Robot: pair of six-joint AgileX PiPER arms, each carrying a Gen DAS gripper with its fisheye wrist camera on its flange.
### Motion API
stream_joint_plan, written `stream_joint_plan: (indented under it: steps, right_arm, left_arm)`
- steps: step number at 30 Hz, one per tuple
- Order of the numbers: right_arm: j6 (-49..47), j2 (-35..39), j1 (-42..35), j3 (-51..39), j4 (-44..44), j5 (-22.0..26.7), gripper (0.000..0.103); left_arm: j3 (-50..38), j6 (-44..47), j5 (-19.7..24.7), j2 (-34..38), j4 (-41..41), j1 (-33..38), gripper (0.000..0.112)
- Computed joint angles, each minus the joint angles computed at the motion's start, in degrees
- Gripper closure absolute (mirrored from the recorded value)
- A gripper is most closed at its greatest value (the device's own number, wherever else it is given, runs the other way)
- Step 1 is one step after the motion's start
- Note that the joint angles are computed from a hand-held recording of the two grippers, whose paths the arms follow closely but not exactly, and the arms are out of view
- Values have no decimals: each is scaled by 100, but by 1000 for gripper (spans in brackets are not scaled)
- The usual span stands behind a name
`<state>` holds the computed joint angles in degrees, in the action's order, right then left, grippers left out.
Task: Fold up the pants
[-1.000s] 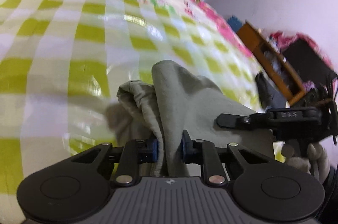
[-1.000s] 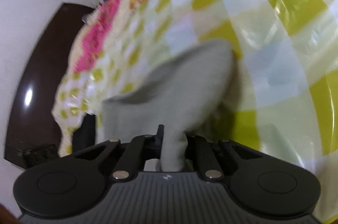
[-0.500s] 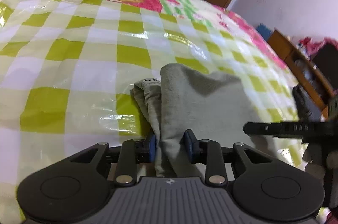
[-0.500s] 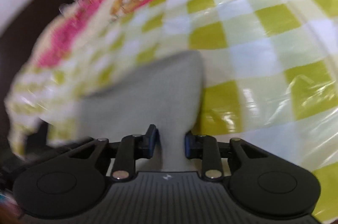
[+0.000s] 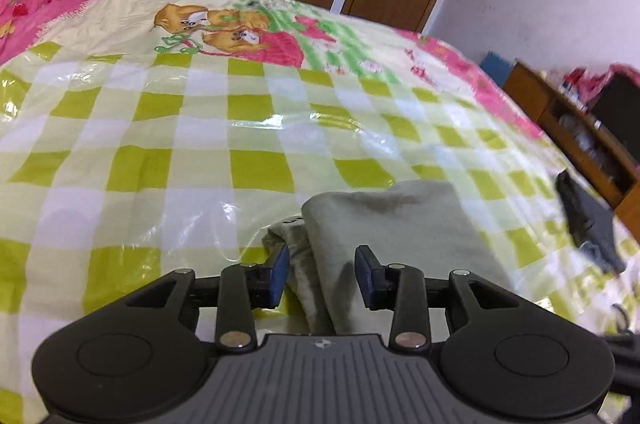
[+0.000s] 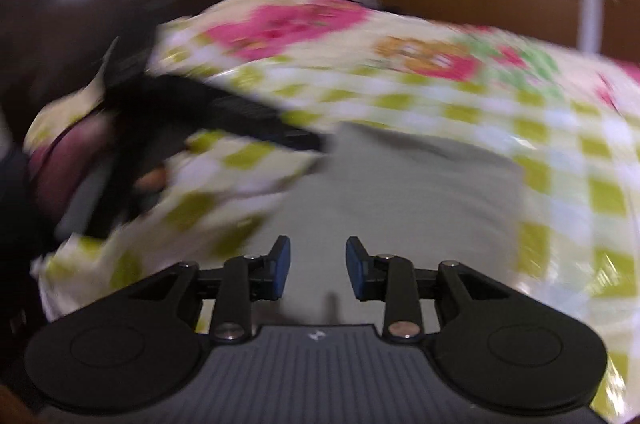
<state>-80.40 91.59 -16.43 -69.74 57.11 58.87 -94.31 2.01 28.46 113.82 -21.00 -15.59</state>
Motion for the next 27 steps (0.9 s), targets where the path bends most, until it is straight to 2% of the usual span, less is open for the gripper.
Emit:
stream_joint_plan:
  steps: [1,2,5,10,11,12,13,14,16,22,24,27]
  right_arm:
    - [-244,-136,138,200,-1,-91,58]
    - [-504,-238,257,377,-11,-173,55]
    - [-1141,-501,528,859,-38,-565,55]
    - [-2377,-706,1274,1635,511,-2190,56]
    - [-2389,-679,1362,1646,526,-2287,62]
    - [-2287,-665,1339,1629,465,-2224,69]
    - [-1956,-619,1350,1522,281,-2146,84]
    - [-1563,-586,1309,1393,103,-1987,90]
    - [-1241,-610,1122,1266,86,-1681,97]
    - [-90,-520,366,393,47,-355,98]
    - [323,-385,318,112,40,-175,99]
    - [817,-229,400,-165,246,-150,99]
  left_arm:
    - [-84,37,94,59,-66,21,64]
    - [-204,67,209,140,-148,49,64]
    - [-579,-197,407,380,222,-7,63]
    - [-1064,-551,627,666,694,-77,62]
    - [-1159,-698,688,708,892,-111,63]
    - [-1258,-777,745,754,1008,-134,68]
    - [-1354,-764,807,800,1005,-135,71]
    - [-1452,-757,871,841,989,-130,75]
    - [-1613,-784,958,890,1003,-126,80]
    - [-2056,-638,1174,1064,664,-12,86]
    - [-2406,-675,1352,1252,595,35,89]
    - [-2562,-654,1276,1296,534,89,92]
